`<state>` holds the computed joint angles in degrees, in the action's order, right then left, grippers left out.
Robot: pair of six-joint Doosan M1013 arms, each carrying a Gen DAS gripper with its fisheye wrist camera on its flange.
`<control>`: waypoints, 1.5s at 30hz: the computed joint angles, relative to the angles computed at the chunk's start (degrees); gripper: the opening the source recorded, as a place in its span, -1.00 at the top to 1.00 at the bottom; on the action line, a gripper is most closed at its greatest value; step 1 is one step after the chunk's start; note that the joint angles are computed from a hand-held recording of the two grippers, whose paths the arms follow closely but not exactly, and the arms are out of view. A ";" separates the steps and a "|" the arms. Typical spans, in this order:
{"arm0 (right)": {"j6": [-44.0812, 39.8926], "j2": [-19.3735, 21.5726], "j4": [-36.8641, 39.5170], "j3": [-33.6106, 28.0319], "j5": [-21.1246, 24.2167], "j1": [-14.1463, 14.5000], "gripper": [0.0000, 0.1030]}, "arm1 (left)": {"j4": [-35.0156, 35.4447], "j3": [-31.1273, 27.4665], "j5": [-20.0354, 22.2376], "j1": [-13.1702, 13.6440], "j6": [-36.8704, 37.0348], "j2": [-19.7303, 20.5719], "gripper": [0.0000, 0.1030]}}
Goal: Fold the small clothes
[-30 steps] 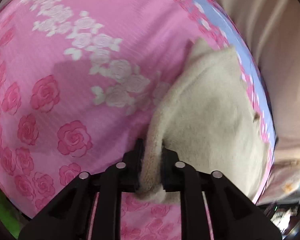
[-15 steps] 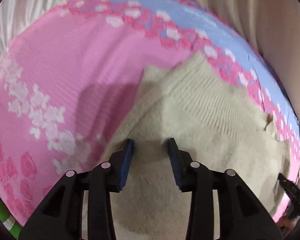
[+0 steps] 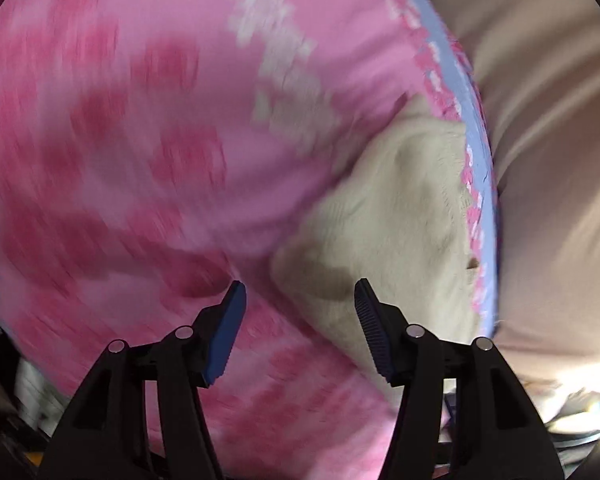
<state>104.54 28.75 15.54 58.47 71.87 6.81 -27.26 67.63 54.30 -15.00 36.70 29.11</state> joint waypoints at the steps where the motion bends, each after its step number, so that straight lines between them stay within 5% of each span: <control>1: -0.63 0.08 -0.08 -0.20 0.21 0.22 0.03 | -1.86 1.14 -1.82 -0.04 -0.05 -0.32 -0.06; 6: -1.39 -0.03 0.03 -0.14 0.39 0.33 -0.02 | -2.89 0.81 -4.94 -0.39 -0.42 0.68 -0.02; 10: 0.21 -0.46 -0.34 0.76 0.35 -0.16 -0.02 | -0.91 0.22 -6.40 -0.64 -2.84 0.88 0.52; 14: 1.74 -1.08 -1.05 1.93 -0.03 -0.52 -0.02 | 5.55 -2.51 -5.44 -1.61 -0.33 0.97 0.66; 18: 3.60 -1.62 -1.38 3.08 -0.39 -1.32 -0.04 | 12.55 -9.13 -4.09 -3.49 5.88 2.23 0.72; 25: 4.61 -3.53 -0.92 5.73 -3.67 -3.18 -0.06 | 14.47 -23.68 -0.67 -7.18 20.69 7.25 0.76; 29: 5.81 -4.75 -0.31 7.58 -5.10 -4.44 -0.07 | 14.40 -30.42 2.76 -8.81 23.28 10.65 0.75; 38: 7.96 -6.07 -6.36 9.37 -6.11 -4.76 -0.13 | 18.50 -21.53 5.22 -6.28 9.44 7.23 0.74; 45: 13.20 -5.40 -11.16 10.07 -3.28 -6.44 -0.31 | 13.53 -9.95 4.20 -3.04 0.97 3.89 0.66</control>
<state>117.74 23.35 4.39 68.53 68.59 0.37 -13.73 57.68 58.50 -18.05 37.66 33.00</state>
